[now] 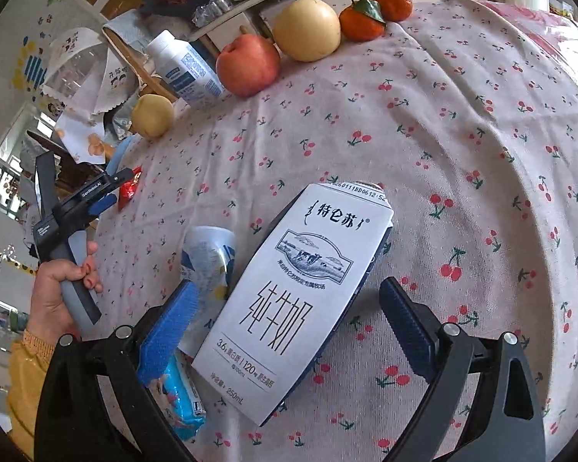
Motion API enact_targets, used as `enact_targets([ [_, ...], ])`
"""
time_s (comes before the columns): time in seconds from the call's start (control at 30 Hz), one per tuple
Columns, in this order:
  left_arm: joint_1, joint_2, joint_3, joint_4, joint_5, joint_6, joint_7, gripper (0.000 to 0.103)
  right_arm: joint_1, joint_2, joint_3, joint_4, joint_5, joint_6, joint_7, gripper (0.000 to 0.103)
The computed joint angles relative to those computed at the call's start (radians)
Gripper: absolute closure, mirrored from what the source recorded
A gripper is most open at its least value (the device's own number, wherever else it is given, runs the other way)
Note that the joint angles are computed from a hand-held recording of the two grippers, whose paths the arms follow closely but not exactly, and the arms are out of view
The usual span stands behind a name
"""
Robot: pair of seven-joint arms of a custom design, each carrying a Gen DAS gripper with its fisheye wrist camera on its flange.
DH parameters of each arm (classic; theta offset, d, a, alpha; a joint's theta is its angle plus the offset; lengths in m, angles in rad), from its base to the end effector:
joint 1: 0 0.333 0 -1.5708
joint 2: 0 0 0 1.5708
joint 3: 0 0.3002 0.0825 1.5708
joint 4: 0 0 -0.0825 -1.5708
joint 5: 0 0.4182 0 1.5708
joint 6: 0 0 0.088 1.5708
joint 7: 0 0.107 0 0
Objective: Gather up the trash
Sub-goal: 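Grasp the red snack packet with the left tool while the right tool grasps the white milk carton, then carry the red packet and white milk carton to the pink bucket and release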
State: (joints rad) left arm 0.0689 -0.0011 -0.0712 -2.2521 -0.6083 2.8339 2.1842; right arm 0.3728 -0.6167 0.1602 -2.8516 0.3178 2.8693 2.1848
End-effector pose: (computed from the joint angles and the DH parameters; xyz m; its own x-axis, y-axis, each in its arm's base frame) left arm 0.5858 0.0281 0.3863 -0.1271 -0.9843 0.1229 -0.8016 0.0289 -0.5972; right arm 0.3619 0.1861 0.3955 -0.2190 -0.8609 -0.4592 -0.8273 0.4134 -0.3803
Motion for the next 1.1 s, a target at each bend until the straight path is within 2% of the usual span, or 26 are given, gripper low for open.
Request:
enact_targets([
  [0.07, -0.001, 0.012, -0.003, -0.003, 0.053, 0.018, -0.027, 0.034, -0.025, -0.003, 0.026, -0.001, -0.018, 0.002, 0.024, 0.009],
  [0.1, 0.0, 0.018, -0.004, -0.002, 0.074, 0.016, -0.038, 0.035, -0.035, -0.005, 0.036, -0.002, -0.027, 0.005, 0.036, 0.009],
  [0.2, -0.002, 0.015, -0.015, -0.021, 0.055, 0.058, 0.003, 0.036, -0.071, 0.003, 0.069, 0.006, -0.066, -0.001, 0.071, 0.016],
  [0.3, -0.004, 0.007, -0.017, -0.032, 0.037, 0.067, 0.038, 0.042, -0.102, 0.014, 0.101, 0.021, -0.118, -0.015, 0.105, 0.016],
  [0.37, -0.009, -0.005, -0.016, -0.044, 0.02, 0.066, 0.067, 0.05, -0.129, 0.025, 0.128, 0.038, -0.166, -0.034, 0.13, 0.016],
  [0.5, -0.027, -0.032, -0.005, -0.072, -0.013, 0.063, 0.126, 0.051, -0.185, 0.054, 0.195, 0.081, -0.294, -0.091, 0.189, 0.016],
  [0.57, -0.039, -0.048, 0.004, -0.088, -0.041, 0.058, 0.162, 0.051, -0.19, 0.066, 0.2, 0.091, -0.345, -0.1, 0.206, 0.016],
  [0.8, -0.095, -0.131, 0.053, -0.169, -0.129, 0.037, 0.252, 0.052, -0.165, 0.092, 0.179, 0.109, -0.439, -0.101, 0.214, 0.041],
  [1.1, -0.17, -0.258, 0.137, -0.296, -0.167, 0.029, 0.297, 0.052, -0.127, 0.076, 0.144, 0.075, -0.424, -0.027, 0.173, 0.044],
])
